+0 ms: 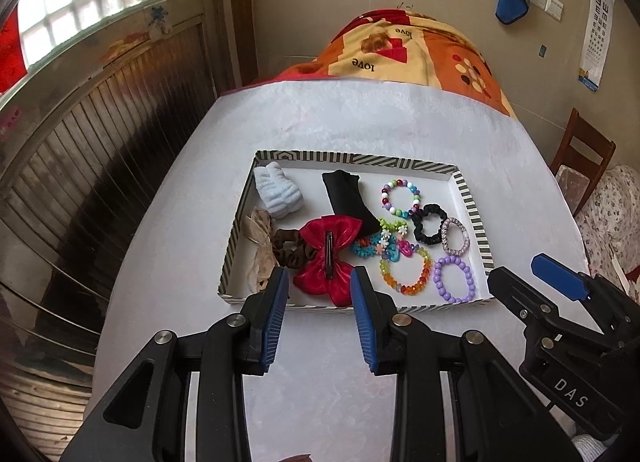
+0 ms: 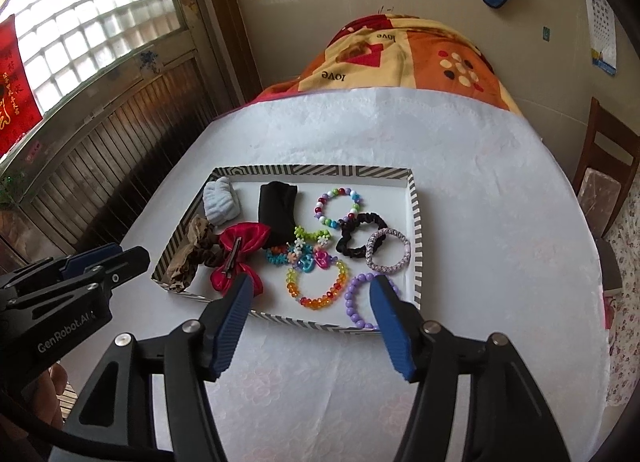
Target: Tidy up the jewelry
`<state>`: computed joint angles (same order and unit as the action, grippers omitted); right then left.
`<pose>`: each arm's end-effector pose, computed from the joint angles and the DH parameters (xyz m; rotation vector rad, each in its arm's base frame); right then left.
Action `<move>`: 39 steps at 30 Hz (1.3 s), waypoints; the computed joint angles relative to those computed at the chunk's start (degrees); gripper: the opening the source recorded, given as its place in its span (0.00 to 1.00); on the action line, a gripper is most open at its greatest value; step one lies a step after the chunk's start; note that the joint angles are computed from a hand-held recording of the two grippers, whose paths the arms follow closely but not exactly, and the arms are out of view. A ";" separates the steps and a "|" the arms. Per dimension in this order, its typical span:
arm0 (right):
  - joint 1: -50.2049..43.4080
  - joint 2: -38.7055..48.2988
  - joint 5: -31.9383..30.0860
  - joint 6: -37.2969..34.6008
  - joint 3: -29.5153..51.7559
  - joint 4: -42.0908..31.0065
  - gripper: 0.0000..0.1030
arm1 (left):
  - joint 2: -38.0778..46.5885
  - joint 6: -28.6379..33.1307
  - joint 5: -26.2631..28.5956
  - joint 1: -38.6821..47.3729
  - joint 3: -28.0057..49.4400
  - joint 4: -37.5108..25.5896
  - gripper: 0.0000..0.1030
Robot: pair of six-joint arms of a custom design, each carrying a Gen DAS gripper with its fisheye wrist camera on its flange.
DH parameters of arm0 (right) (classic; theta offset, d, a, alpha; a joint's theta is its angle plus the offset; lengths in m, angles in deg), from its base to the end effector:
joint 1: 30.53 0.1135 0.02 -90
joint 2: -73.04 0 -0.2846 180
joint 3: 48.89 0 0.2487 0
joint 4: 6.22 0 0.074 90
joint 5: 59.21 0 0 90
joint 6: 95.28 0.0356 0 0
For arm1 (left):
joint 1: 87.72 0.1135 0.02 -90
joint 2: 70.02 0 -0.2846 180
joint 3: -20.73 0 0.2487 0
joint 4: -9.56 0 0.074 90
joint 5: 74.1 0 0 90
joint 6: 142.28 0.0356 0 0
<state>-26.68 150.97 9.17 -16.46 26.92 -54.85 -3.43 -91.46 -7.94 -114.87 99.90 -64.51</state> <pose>0.2753 0.0317 0.2997 -0.4774 2.3654 0.4039 0.1850 -0.0787 0.3352 -0.3958 2.4755 0.0944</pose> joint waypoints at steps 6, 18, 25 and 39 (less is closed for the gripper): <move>-0.11 -0.93 0.17 -0.44 -0.27 -0.15 0.62 | -0.49 -0.28 -0.48 -0.36 0.08 -0.34 0.23; 0.36 -1.00 0.79 -1.04 0.15 -0.73 0.62 | -0.72 -0.08 -0.30 0.19 0.09 -0.32 0.23; 0.53 -0.40 1.09 -1.10 0.56 -0.61 0.62 | -0.52 0.32 0.14 0.87 0.06 0.06 0.23; 0.64 0.79 1.54 -1.42 0.90 -0.37 0.62 | 1.11 1.41 0.21 1.28 0.47 1.48 0.23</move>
